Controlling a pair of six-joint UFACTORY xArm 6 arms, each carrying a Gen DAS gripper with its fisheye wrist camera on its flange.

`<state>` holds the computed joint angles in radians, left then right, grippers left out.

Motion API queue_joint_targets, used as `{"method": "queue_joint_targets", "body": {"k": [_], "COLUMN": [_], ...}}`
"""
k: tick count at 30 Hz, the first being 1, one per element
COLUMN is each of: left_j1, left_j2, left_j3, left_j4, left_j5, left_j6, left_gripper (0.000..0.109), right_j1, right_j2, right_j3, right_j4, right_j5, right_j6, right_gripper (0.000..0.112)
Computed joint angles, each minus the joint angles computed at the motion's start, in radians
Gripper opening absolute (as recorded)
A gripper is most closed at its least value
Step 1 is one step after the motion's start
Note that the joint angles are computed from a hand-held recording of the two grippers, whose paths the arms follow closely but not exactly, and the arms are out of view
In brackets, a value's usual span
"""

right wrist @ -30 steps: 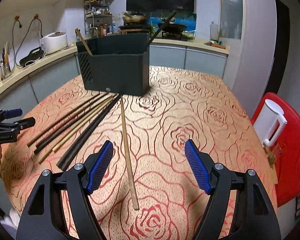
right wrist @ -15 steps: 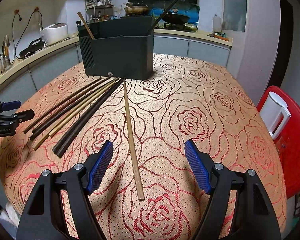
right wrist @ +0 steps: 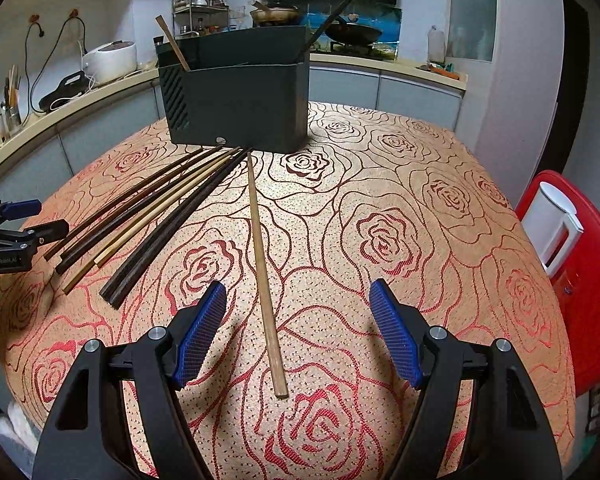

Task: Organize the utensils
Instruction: 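Move both open tools back over the remaining chopsticks on the table, then close the left tool on a dark brown chopstick while the right tool grasps a light wooden chopstick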

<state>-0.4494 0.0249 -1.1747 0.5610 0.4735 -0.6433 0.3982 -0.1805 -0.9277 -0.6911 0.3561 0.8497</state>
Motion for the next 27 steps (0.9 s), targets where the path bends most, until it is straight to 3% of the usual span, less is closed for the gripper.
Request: {"method": "queue_joint_targets", "body": {"k": [5, 13, 20, 27], "left_j1": [0.012, 0.079, 0.057, 0.013], "left_j2": [-0.005, -0.061, -0.100, -0.087], "left_j3": [0.002, 0.054, 0.119, 0.126], "left_j4": [-0.047, -0.202, -0.453, -0.460], "left_j5": [-0.002, -0.091, -0.155, -0.110], "left_j6": [0.052, 0.161, 0.448, 0.548], "left_gripper": [0.089, 0.089, 0.088, 0.057], "right_j1": [0.000, -0.005, -0.010, -0.020], "right_j2": [-0.006, -0.017, -0.035, -0.060], "right_j3": [0.005, 0.015, 0.029, 0.054], "right_j4": [0.003, 0.016, 0.018, 0.020], "right_j5": [0.002, 0.002, 0.000, 0.002], "right_j6": [-0.007, -0.017, -0.020, -0.009], "right_gripper": [0.071, 0.071, 0.071, 0.071]}}
